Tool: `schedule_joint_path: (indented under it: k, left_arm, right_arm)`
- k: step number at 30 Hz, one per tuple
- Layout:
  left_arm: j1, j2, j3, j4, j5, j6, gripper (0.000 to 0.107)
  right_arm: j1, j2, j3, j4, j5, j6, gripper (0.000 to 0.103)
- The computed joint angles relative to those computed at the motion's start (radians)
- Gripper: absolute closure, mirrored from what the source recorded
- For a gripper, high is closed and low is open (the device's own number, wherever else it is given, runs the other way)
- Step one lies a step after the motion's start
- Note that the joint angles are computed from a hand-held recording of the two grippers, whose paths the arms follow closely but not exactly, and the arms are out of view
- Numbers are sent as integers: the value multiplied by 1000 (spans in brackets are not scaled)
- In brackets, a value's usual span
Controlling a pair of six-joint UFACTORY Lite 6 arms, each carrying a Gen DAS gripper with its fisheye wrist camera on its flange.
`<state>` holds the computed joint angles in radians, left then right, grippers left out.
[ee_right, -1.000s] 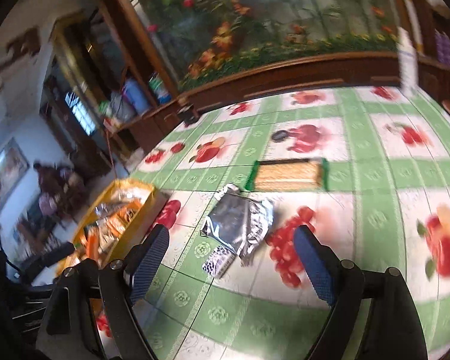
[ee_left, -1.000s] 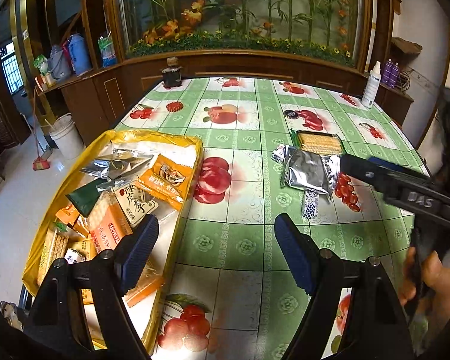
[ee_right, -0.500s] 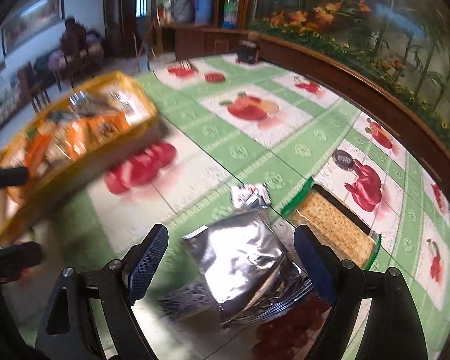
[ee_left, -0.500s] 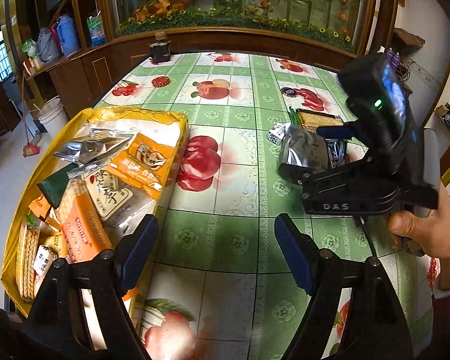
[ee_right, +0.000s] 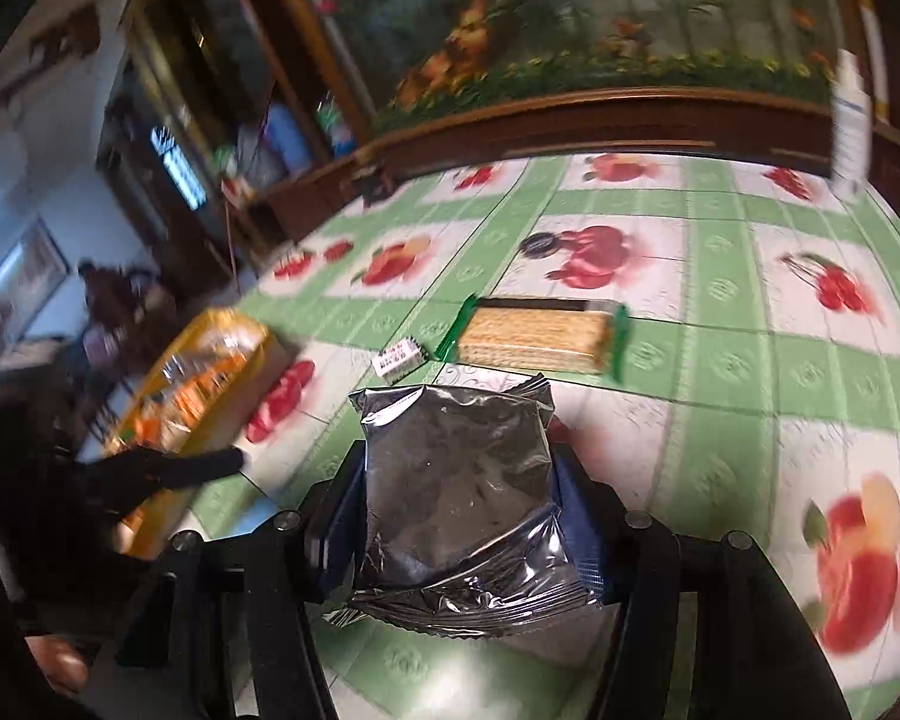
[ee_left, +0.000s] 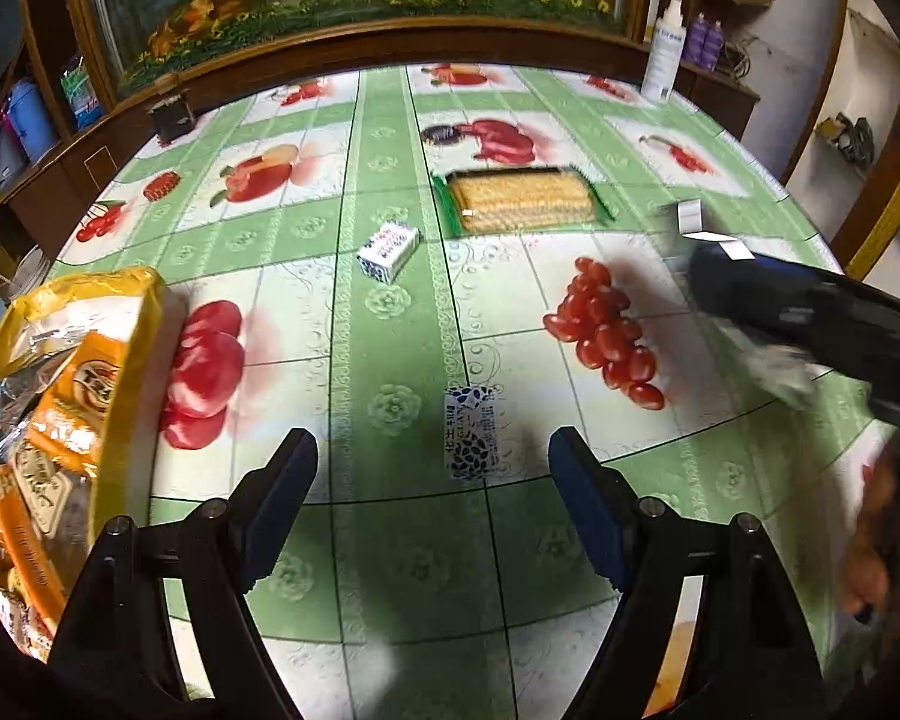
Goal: Organize snacks
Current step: 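Grasp a blue-white candy with the left tool while the right tool grasps a silver foil pack, then carry the candy and foil pack into the yellow-rimmed box and open both tools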
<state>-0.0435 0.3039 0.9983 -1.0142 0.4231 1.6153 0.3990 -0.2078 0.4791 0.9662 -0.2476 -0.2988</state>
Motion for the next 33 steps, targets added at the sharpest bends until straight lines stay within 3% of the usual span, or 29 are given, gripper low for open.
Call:
schedule_joint_path:
  k: [2, 4, 6, 8, 12, 16, 20, 25, 33]
  left_arm:
    - [-23, 32, 7, -7, -42, -5, 32]
    - [-18, 43, 1, -71, -38, 48, 52]
    - [-23, 25, -18, -103, -63, 86, 90]
    - [-32, 2, -48, -162, -101, 149, 91]
    - [24, -87, -120, -294, -77, 307, 91]
    - [146, -253, -195, -346, 15, 393, 91]
    - [295, -356, -199, -319, 131, 384, 91]
    - [448, -368, -142, -274, 243, 361, 90]
    - [589, -293, -59, -264, 321, 377, 90]
  right_arm:
    - [42, -121, -86, 130, -18, -60, 43]
    - [77, -215, -150, 217, -38, -82, 43]
    - [122, -303, -202, 312, -69, -116, 43]
    - [192, -361, -238, 376, -125, -117, 43]
    - [379, -417, -258, 503, -283, -123, 43]
    - [536, -455, -275, 469, -399, 22, 43]
    - [653, -377, -210, 476, -493, 70, 43]
    - [718, -240, -99, 433, -537, 118, 43]
    - [735, -6, 113, 336, -519, 145, 43]
